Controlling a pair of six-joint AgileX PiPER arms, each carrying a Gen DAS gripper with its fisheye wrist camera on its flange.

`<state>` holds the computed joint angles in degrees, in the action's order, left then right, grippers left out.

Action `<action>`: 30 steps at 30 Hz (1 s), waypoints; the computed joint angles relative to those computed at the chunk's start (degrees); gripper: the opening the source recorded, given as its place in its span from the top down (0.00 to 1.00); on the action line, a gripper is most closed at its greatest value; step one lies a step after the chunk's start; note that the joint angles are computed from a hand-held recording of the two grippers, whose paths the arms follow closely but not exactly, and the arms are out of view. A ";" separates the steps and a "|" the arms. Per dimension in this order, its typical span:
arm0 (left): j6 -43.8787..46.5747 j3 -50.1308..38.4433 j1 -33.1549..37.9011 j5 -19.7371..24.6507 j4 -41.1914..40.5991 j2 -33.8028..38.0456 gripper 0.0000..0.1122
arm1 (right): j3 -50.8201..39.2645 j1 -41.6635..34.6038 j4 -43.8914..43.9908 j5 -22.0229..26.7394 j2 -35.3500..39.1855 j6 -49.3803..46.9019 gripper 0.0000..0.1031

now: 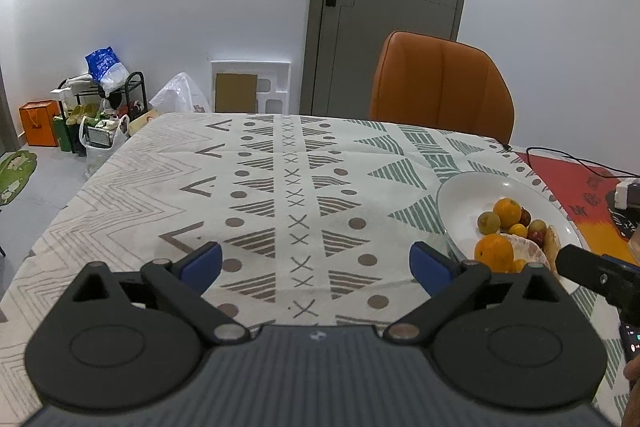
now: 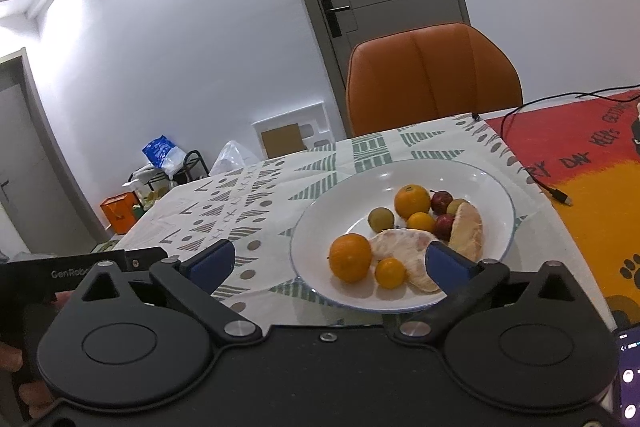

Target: Organize fruits

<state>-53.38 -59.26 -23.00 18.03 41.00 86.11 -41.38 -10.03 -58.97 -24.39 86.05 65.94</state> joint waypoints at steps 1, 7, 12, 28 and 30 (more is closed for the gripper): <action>0.66 0.57 0.28 -0.32 -0.52 -0.62 0.10 | 0.21 0.31 -0.05 0.30 -0.47 -0.05 0.00; 2.08 4.31 2.13 -2.41 -1.14 -4.35 0.08 | 1.66 2.26 -0.27 2.44 -2.92 -0.27 0.00; 3.73 6.07 2.96 -2.11 -1.75 -6.60 0.08 | 3.08 3.85 -0.52 4.02 -5.37 -0.87 0.00; 26.71 13.00 8.50 -4.74 -21.23 -14.58 0.08 | 6.43 8.89 -1.00 6.35 -8.45 -1.93 0.00; 29.64 13.76 8.74 -4.82 -23.30 -15.51 0.08 | 6.48 9.11 -4.55 7.28 -9.03 2.42 0.00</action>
